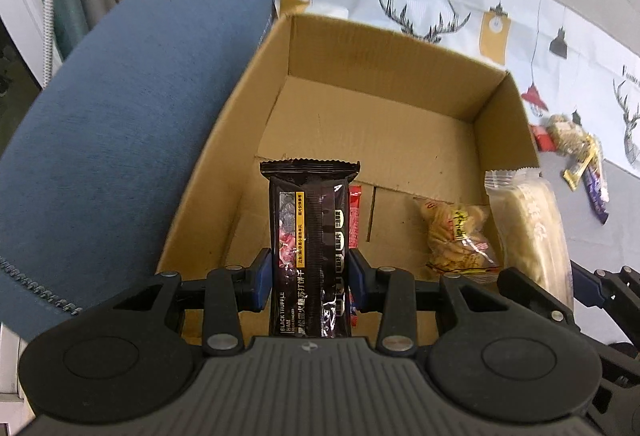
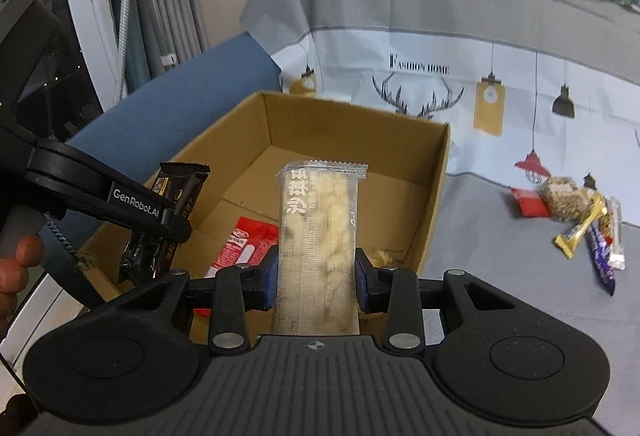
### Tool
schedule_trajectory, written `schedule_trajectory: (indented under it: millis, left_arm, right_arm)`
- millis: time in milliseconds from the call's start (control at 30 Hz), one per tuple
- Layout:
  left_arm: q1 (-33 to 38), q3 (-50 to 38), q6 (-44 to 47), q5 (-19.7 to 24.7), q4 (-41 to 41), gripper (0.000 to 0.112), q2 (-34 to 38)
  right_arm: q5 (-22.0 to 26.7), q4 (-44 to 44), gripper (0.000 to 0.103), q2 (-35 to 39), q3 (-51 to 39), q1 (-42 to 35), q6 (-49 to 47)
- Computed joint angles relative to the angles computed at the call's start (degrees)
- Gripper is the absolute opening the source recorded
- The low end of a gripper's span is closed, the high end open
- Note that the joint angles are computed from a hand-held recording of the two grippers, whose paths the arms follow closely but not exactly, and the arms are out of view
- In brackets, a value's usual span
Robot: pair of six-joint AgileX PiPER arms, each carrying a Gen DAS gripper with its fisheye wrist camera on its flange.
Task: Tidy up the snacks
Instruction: 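Release the chocolate bar from the left tool while the right tool releases the rice-cake bar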
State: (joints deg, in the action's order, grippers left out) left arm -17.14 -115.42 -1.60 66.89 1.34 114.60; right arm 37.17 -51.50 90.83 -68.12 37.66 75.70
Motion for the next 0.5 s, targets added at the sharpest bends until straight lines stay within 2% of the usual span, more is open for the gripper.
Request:
schedule_trajectory:
  millis: [233, 467, 500]
  left_arm:
    - [-0.1, -2.9, 0.0, 1.1, 1.0, 0.043, 4.3]
    - [0.0, -6.8, -0.5, 2.9, 1.1, 0.043, 7.7]
    - [0.1, -6.6, -0.6, 2.6, 0.8, 0.047, 7.6]
  right_arm:
    - [-2.9, 4.0, 0.038, 3.8, -1.6, -2.6, -3.7]
    - [-3.6, 6.6, 0.038, 6.3, -3.4, -4.2, -6.6]
    - [-3.7, 6.8, 0.038, 6.4, -3.5, -4.3, -7.0]
